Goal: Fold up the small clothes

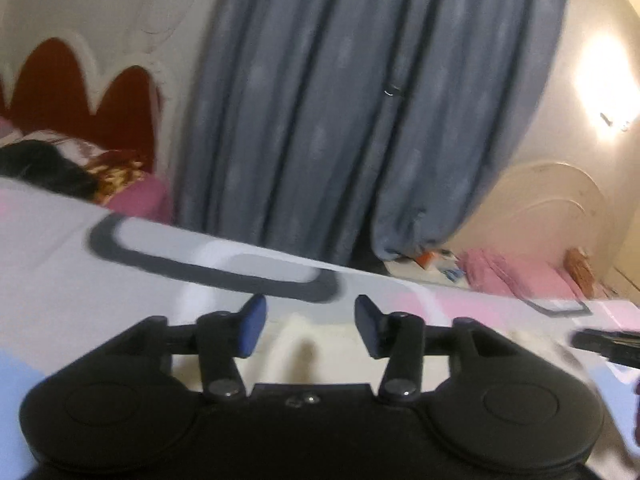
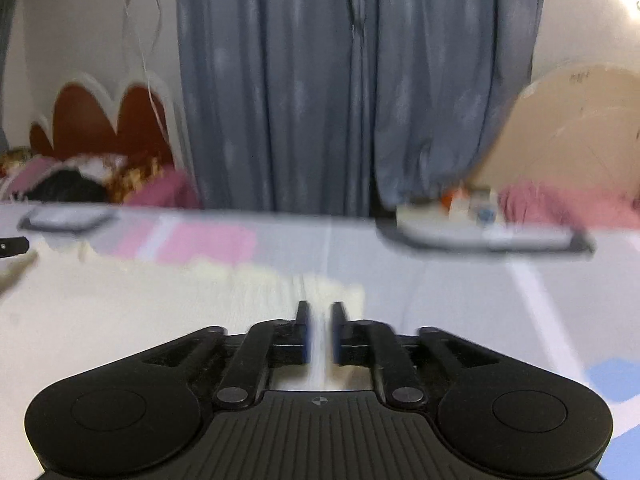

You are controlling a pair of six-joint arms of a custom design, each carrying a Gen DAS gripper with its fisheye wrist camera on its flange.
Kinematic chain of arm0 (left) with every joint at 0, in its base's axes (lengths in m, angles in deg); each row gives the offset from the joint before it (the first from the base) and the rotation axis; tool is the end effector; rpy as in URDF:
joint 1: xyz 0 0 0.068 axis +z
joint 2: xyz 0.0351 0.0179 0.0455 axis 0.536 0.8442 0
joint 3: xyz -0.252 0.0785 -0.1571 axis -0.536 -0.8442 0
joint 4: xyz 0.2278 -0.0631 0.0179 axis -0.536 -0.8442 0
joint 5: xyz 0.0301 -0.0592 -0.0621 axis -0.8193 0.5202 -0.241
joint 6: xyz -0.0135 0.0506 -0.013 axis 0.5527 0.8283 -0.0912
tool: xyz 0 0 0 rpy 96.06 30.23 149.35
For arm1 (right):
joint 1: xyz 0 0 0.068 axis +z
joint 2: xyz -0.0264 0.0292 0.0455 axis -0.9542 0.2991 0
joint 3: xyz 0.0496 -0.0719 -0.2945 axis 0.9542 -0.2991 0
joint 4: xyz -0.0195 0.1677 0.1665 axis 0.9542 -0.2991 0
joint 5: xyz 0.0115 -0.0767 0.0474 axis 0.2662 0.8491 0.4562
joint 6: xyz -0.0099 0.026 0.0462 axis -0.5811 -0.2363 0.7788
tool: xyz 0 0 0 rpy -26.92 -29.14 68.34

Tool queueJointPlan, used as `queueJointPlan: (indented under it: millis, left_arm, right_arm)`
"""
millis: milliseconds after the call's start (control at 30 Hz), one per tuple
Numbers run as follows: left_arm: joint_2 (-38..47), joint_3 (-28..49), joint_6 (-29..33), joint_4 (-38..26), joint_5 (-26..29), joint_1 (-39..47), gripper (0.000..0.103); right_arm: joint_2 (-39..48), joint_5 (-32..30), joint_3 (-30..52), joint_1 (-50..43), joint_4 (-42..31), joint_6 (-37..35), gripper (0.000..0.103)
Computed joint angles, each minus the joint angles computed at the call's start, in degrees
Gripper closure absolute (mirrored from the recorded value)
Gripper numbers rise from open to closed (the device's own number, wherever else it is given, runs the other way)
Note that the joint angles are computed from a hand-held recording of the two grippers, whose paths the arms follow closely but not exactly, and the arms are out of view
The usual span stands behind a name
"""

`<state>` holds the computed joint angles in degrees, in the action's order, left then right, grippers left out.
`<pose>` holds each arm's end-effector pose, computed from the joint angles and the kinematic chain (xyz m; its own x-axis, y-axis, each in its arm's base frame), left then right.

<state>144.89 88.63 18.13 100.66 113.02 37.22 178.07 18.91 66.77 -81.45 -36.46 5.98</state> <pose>0.3684 0.0141 0.1551 -0.5126 -0.0159 -0.8585 0.3458 0.9113 -0.2233 0.2546 -0.0334 0.1499 -0.5028 0.1084 -0.8576 0.0188 0.9932 0.1145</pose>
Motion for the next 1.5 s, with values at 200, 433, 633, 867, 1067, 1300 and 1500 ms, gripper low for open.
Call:
queueJointPlan:
  millis: [200, 433, 633, 867, 1067, 1300, 1500]
  left_arm:
    - [1.23, 3.78, 5.33, -10.29, -5.8, -10.39, 0.05]
    - [3.11, 0.88, 9.78, -3.94, -3.14, -0.85, 0.053]
    - [-5.68, -8.0, 9.71, -0.57, -3.3, -8.6, 0.04]
    - [-3.43, -12.54, 14.53, 1.96, -6.65, -10.13, 0.04]
    - [-9.06, -18.96, 11.67, 6.36, -3.72, -4.6, 0.042]
    - [-8.95, -24.93, 15.53, 9.55, -8.66, -11.13, 0.038]
    - [-18.83, -30.79, 13.96, 7.27, -4.59, -7.04, 0.04]
  right_arm:
    - [5.62, 3.32, 10.55, 16.04, -12.68, 0.89, 0.063]
    - [6.76, 4.86, 6.42, 4.81, -7.77, -0.03, 0.064]
    - [-2.97, 2.74, 2.41, 10.3, -8.8, 1.13, 0.063]
    - [1.46, 5.0, -2.04, 16.1, -3.13, -1.12, 0.064]
    - [-7.48, 3.39, -7.25, 11.45, -4.61, 2.86, 0.064]
    - [-5.01, 12.63, -12.42, 25.58, 1.06, -0.16, 0.064]
    - [-27.1, 9.56, -14.79, 20.14, -15.63, 4.18, 0.064]
